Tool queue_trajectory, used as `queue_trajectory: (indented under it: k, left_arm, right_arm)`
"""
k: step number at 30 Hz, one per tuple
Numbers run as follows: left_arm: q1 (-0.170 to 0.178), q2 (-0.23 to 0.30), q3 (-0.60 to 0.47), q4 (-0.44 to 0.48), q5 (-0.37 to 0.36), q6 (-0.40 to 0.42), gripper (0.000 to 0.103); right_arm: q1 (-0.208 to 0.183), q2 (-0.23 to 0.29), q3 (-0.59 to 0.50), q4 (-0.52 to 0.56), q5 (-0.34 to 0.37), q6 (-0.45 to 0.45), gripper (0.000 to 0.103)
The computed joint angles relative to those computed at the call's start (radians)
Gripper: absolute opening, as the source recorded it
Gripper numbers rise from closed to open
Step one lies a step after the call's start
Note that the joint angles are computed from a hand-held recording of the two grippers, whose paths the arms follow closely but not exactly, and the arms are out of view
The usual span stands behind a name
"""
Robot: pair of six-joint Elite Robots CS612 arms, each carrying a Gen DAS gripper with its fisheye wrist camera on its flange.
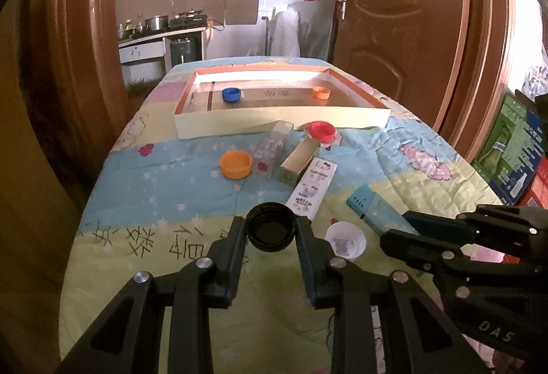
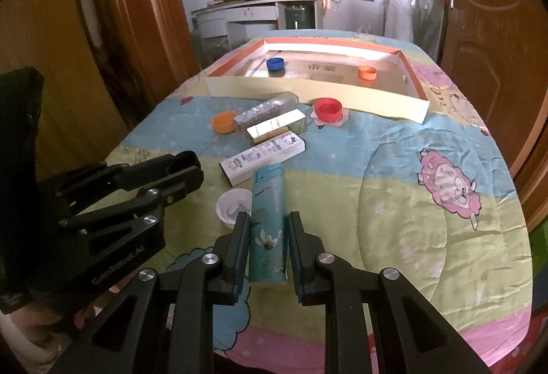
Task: Organize rigid objects
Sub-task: 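Grasp the black cap with the left tool while the right tool grasps the teal can, then lift and carry the black cap and teal can with both tools toward the box lid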
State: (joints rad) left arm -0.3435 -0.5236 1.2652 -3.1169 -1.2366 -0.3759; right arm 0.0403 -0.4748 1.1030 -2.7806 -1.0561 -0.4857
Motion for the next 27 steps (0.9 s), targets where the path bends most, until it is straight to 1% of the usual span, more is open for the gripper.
queue_trajectory:
  k: [7, 16, 20, 27]
  left_arm:
    - [-0.004, -0.003, -0.015, 0.008, 0.014, 0.010, 0.030]
    - [-0.003, -0.005, -0.048, 0.037, 0.055, -0.027, 0.030]
    - [-0.003, -0.004, -0.067, 0.066, 0.084, -0.049, 0.030]
    - [0.001, 0.002, -0.103, 0.113, 0.103, -0.084, 0.030]
  right_arm:
    - [-0.003, -0.002, -0.006, -0.007, 0.006, 0.015, 0.022]
    - [-0.006, 0.011, -0.051, -0.017, 0.006, 0.053, 0.022]
    - [-0.008, 0.018, -0.073, -0.023, 0.002, 0.066, 0.022]
    - [-0.008, 0.030, -0.112, -0.019, -0.001, 0.069, 0.022]
